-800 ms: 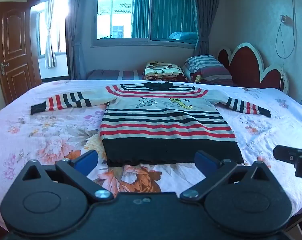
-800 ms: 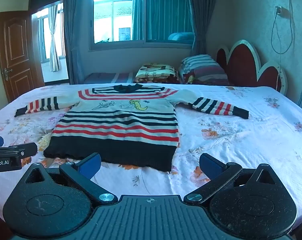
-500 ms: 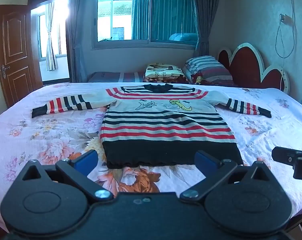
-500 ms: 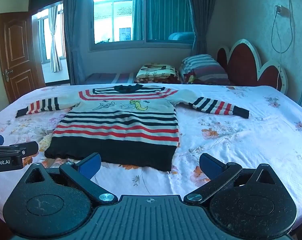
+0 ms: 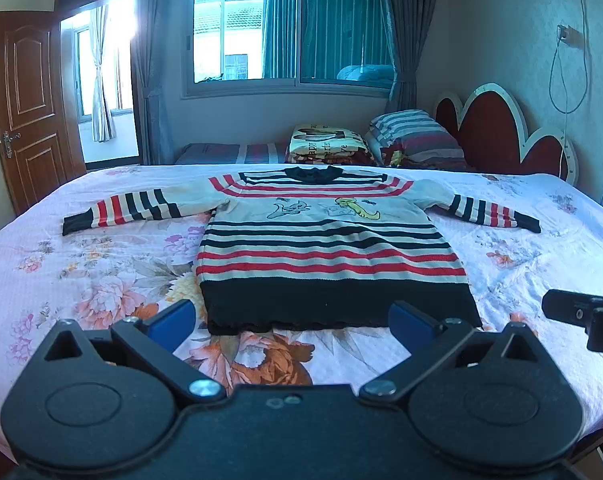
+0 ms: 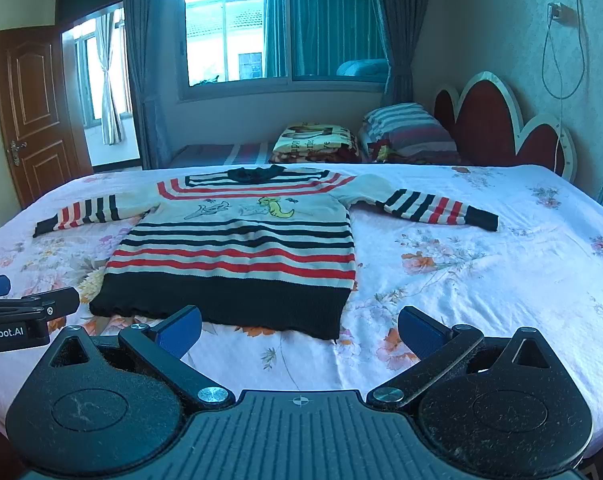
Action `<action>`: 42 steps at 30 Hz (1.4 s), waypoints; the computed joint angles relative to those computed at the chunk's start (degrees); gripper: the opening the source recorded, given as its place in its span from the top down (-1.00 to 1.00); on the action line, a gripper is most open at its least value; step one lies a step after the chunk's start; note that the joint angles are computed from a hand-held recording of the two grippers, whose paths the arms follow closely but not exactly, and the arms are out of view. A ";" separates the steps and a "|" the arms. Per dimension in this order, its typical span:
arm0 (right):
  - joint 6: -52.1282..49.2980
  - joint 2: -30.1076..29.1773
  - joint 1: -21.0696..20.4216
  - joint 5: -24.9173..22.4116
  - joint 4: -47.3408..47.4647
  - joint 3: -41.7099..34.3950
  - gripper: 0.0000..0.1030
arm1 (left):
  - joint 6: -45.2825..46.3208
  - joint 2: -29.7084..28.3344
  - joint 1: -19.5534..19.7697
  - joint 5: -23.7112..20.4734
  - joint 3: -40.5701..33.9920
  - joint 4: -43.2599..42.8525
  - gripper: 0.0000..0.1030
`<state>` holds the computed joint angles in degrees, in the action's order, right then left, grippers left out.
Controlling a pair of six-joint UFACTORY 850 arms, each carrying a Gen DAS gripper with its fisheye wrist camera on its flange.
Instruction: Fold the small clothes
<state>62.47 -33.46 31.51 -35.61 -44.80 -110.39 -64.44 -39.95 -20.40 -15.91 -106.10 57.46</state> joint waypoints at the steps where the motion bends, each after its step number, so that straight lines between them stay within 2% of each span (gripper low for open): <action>1: -0.08 -0.01 0.03 0.04 0.04 -0.03 -1.00 | -1.03 0.07 -0.06 0.04 0.25 0.95 -1.00; 19: -0.94 -0.59 0.15 -0.13 0.78 -1.19 -1.00 | 2.15 -0.36 -0.01 -0.60 -0.68 -2.04 -1.00; 42: -0.71 0.29 -0.21 0.57 0.96 -0.03 -1.00 | 1.30 -0.38 -0.33 -1.21 -0.58 -0.96 -0.99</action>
<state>61.76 -33.17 31.31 -35.03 -43.84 -110.42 -63.14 -40.33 -20.73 -17.12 -106.69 56.50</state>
